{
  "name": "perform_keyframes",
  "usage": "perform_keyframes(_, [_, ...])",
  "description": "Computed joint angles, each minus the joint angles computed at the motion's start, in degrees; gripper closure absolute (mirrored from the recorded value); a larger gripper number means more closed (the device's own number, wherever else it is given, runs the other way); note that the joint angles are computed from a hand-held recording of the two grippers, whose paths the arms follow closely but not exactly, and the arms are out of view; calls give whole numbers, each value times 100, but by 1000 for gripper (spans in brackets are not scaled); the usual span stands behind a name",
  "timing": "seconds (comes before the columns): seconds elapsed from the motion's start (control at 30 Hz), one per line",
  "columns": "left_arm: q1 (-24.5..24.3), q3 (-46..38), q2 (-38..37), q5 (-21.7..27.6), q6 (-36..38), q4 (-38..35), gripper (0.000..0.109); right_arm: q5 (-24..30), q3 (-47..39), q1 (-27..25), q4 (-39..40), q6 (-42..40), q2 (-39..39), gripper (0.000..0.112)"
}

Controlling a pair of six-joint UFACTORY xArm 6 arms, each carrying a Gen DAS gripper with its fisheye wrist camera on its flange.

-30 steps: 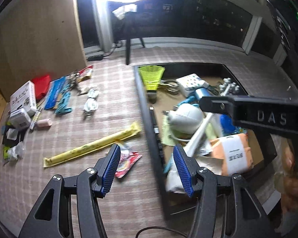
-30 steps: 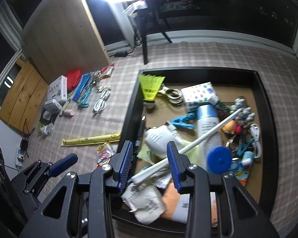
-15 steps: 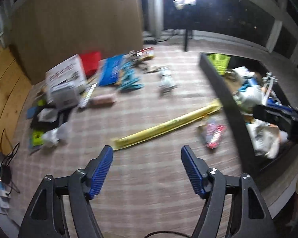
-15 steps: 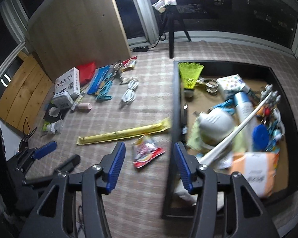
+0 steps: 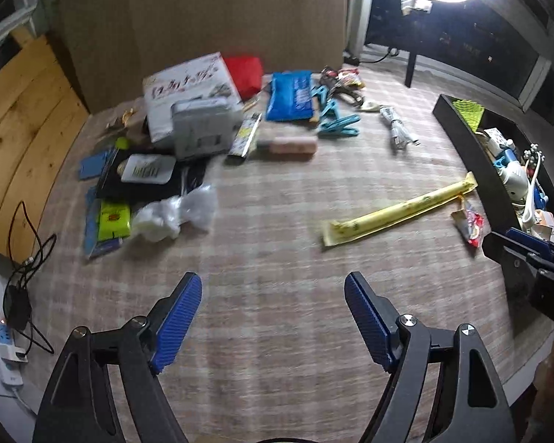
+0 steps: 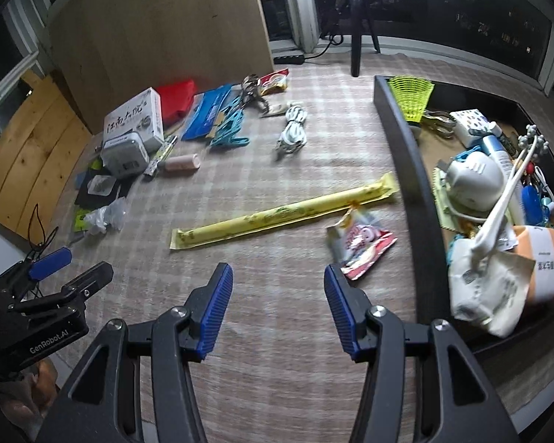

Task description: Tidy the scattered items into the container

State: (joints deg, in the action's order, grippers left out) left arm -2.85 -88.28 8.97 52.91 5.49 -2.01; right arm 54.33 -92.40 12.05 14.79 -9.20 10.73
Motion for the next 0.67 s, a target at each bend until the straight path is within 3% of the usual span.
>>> perform_keyframes(0.67, [284,176,73,-246,262,-276,29,-183,186,406,-548,605,71,60])
